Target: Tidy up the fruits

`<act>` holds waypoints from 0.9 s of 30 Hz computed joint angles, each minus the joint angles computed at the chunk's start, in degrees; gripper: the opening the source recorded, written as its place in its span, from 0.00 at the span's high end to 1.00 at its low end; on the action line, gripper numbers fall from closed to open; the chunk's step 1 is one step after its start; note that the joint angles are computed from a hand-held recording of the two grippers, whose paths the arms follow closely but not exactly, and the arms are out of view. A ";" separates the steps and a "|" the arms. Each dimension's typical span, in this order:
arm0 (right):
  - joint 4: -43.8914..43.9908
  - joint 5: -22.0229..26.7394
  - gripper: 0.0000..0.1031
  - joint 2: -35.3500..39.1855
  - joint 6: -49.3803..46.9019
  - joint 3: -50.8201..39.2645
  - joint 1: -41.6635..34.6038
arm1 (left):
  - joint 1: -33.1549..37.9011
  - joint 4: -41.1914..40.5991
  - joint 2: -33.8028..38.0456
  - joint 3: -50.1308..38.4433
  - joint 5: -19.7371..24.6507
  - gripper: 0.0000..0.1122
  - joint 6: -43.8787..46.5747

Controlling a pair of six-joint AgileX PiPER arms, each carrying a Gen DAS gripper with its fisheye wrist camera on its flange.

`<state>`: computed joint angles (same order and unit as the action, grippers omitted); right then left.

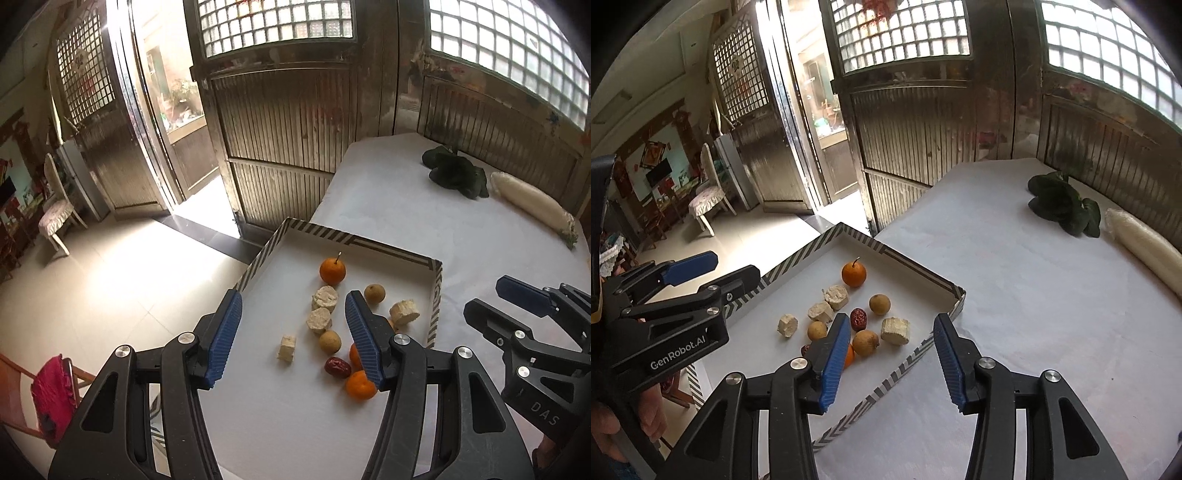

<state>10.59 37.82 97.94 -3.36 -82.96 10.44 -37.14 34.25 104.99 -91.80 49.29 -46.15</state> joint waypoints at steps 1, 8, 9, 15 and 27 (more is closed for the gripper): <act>0.24 -0.13 0.56 -0.22 -0.26 0.17 -0.11 | -0.05 0.27 -0.11 0.11 -0.13 0.48 -0.39; -0.34 -0.48 0.53 -0.71 1.21 0.88 -0.25 | -0.40 0.59 0.35 -1.01 0.51 0.48 0.25; -0.67 -0.48 0.53 -0.69 1.47 0.89 -0.21 | -0.42 0.50 0.33 -1.00 0.44 0.48 0.32; -0.63 0.16 0.53 0.18 1.55 0.10 -0.04 | -0.37 0.38 0.38 -0.99 0.48 0.48 0.59; 0.54 0.85 0.53 1.82 0.54 -1.29 0.20 | 0.35 -1.16 0.74 -1.58 0.93 0.48 1.67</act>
